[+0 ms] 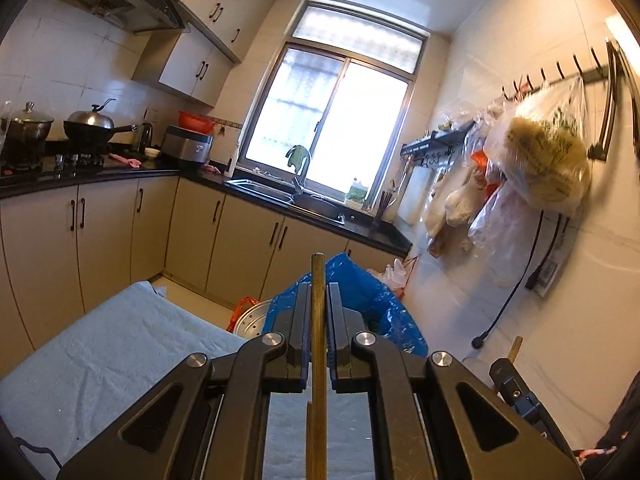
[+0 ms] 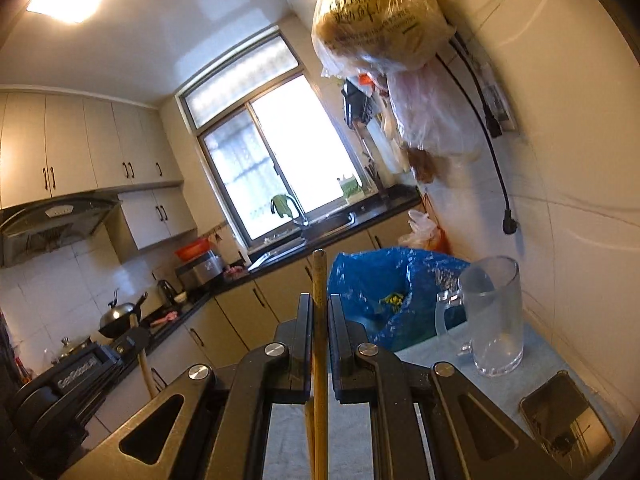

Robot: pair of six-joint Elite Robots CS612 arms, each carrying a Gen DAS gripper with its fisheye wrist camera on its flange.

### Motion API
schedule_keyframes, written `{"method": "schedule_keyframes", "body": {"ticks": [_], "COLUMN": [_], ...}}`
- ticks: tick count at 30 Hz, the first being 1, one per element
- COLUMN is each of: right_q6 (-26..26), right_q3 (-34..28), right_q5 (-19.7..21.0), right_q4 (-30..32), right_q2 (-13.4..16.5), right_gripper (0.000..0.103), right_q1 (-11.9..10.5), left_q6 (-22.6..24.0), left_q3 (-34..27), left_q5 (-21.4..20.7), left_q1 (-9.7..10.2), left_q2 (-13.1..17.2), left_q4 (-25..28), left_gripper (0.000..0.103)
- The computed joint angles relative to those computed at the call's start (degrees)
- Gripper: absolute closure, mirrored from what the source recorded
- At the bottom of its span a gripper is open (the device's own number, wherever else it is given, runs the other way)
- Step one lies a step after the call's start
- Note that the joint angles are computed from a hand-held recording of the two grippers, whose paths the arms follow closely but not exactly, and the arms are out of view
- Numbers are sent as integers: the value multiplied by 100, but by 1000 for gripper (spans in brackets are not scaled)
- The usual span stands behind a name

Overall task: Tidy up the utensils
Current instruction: 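Raise both held chopsticks and carry them over the grey holder cup, then open the right gripper over the cup while the left gripper releases its chopstick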

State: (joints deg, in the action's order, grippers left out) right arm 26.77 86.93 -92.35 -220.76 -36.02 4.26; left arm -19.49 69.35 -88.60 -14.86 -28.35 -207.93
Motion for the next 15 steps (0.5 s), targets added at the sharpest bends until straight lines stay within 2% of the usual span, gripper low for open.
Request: {"method": "schedule_keyframes", "body": {"ticks": [4, 9, 12, 15], "right_q6": [-99, -26, -100, -162], "right_q3": [8, 88, 176, 289], "right_q5": [69, 188, 196, 152], "right_q4": [117, 200, 198, 135], "right_q2": [26, 8, -45, -120], "right_gripper": [95, 93, 78, 72], "right_q1": [6, 15, 27, 40], "left_q6": [164, 62, 35, 15], "left_q3": [2, 176, 362, 620], "left_q5": [127, 98, 89, 75], "left_q1": [-36, -20, -2, 25], "left_q2": [44, -46, -170, -348], "left_q4": [92, 211, 207, 157], "left_gripper": [97, 97, 96, 92]}}
